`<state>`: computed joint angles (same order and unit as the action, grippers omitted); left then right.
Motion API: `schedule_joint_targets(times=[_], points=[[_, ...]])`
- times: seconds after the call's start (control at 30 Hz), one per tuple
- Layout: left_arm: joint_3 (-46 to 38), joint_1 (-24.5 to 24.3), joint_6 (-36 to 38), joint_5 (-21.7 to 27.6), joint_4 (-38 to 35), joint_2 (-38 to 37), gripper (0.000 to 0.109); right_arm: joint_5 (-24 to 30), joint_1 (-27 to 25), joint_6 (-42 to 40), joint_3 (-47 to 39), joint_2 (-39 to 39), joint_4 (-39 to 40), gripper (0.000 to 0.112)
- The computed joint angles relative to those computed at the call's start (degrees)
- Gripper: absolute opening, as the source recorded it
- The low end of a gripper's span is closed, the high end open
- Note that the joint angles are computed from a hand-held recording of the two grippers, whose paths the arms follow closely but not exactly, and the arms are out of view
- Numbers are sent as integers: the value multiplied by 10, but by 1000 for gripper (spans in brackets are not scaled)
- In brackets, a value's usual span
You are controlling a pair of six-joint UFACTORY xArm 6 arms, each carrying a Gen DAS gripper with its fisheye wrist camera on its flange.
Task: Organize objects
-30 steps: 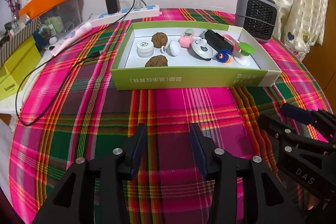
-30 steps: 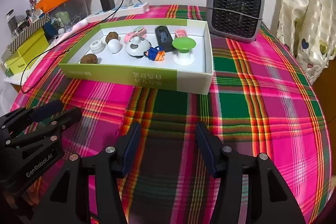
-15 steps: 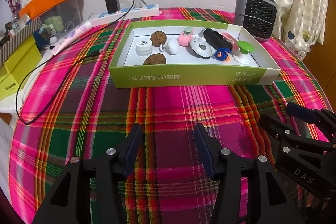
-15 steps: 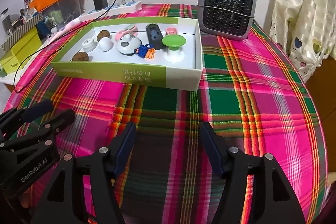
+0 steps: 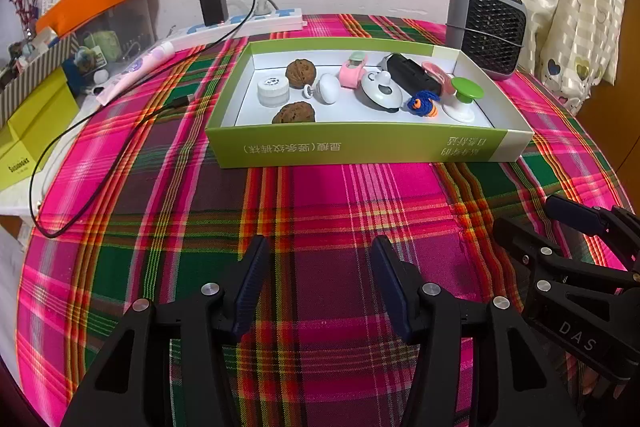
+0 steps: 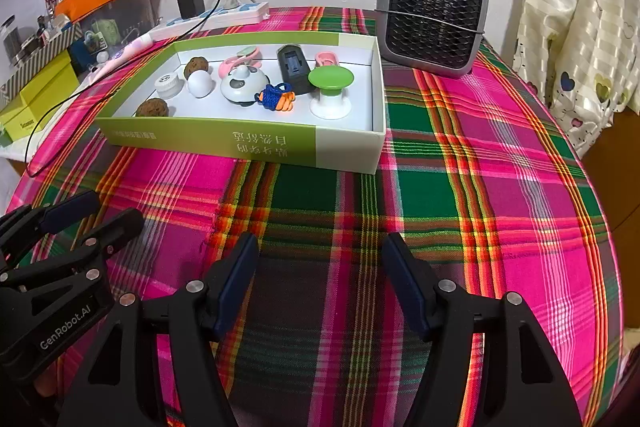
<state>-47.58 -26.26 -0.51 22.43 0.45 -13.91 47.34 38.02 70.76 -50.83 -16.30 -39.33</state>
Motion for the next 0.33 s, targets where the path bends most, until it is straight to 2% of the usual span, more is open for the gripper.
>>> schedule_joint_targets(times=[0.33], points=[[0, -1, -2, 0, 1, 0, 53, 0, 0, 0, 0, 0, 0, 65]])
